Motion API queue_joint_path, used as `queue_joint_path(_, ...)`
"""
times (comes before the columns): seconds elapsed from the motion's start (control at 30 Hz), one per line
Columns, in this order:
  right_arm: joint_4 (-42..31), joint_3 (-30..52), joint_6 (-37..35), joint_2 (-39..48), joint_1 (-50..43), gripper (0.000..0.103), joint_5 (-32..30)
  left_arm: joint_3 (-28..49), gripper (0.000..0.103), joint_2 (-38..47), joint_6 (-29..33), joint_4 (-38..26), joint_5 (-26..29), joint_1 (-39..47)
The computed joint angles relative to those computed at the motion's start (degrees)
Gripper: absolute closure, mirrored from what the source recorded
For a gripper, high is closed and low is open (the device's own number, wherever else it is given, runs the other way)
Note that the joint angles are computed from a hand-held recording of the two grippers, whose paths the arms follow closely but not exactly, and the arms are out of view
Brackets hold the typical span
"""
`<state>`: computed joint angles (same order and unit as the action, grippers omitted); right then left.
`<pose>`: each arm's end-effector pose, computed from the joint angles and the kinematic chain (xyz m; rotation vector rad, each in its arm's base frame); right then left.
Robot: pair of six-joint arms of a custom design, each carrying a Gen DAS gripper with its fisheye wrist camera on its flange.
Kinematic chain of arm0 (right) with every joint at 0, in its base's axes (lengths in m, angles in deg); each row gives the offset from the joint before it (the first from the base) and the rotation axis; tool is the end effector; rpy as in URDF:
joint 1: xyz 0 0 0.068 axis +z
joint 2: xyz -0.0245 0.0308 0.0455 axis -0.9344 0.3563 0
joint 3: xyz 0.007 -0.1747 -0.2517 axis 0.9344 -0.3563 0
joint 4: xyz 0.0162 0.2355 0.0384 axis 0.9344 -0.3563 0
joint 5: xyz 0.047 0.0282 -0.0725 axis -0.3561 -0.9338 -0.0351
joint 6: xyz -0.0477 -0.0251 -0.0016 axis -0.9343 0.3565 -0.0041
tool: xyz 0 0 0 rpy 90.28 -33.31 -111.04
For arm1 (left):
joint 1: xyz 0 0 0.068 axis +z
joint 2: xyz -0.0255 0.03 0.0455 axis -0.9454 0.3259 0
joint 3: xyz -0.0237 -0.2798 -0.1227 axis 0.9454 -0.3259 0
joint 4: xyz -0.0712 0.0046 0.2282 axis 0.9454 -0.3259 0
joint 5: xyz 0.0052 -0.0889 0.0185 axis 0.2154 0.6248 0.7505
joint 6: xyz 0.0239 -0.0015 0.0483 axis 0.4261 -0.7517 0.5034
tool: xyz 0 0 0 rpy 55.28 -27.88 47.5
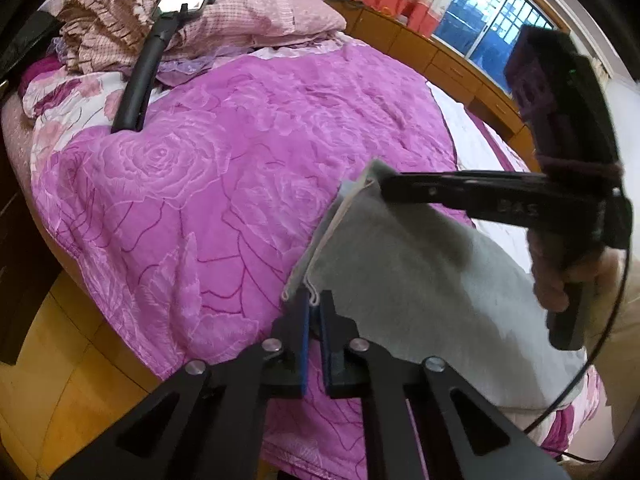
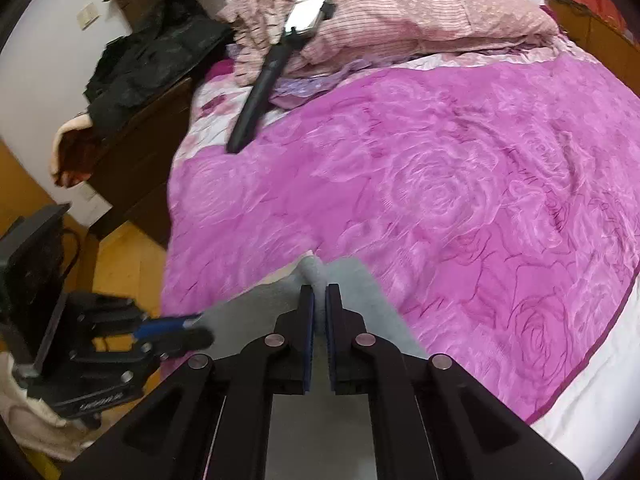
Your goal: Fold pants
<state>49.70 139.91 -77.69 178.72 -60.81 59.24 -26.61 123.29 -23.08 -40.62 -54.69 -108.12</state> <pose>0.3918 0.0755 0.1551 -1.2348 2.4121 0.6170 0.2164 -0.1528 0.1351 -0.3963 2.4412 -0.3679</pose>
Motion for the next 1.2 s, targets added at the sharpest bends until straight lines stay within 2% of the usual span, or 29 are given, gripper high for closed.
queue_joint_path(0.13,5.08,-0.6,3.24,2.65,1.4,0.103,1.14,-0.05,0.099,-0.42,0.73,0.15,-0.46,0.11)
queue_joint_path(0.33,8.11,-0.84,5.49,5.47,2.4,0.103,2.71,1.46,0.099,0.65,0.51,-2.31,-0.73,0.61)
queue_joint_path(0.47,6.33,-0.19,8.94,4.89,1.24,0.103,1.41,3.33,0.099,-1.57,1.14,-6.81,-3.54,-0.93)
queue_joint_path(0.53,5.4,-0.24,10.26,3.68,0.04,0.096,0.07,3.59,0.099,-3.2,1.34,-8.18,-4.41,-1.58)
queue_joint_path(0.63,5.97,-2.09,10.57,0.1,-3.74,0.085,-1.34,4.68,0.099,-5.78,1.85,-11.18,-6.83,-3.19)
queue_joint_path(0.77,2.27,-1.45,7.19,-3.04,-12.81,0.079,-1.05,6.57,0.097,-7.02,2.56,-13.24,-8.4,-4.73)
queue_joint_path(0.9,-0.16,0.96,4.48,-3.57,-24.65,0.074,2.25,8.88,0.09,-4.48,3.96,-11.93,-7.06,-5.2)
queue_joint_path(1.0,-3.42,5.78,3.26,-1.13,-32.5,0.07,4.51,10.78,0.088,-1.0,4.74,-10.24,-5.88,-5.54)
queue_joint_path(1.2,-11.93,19.72,-0.67,8.48,-41.27,0.067,6.98,15.48,0.087,6.3,2.99,-13.43,-4.19,-4.83)
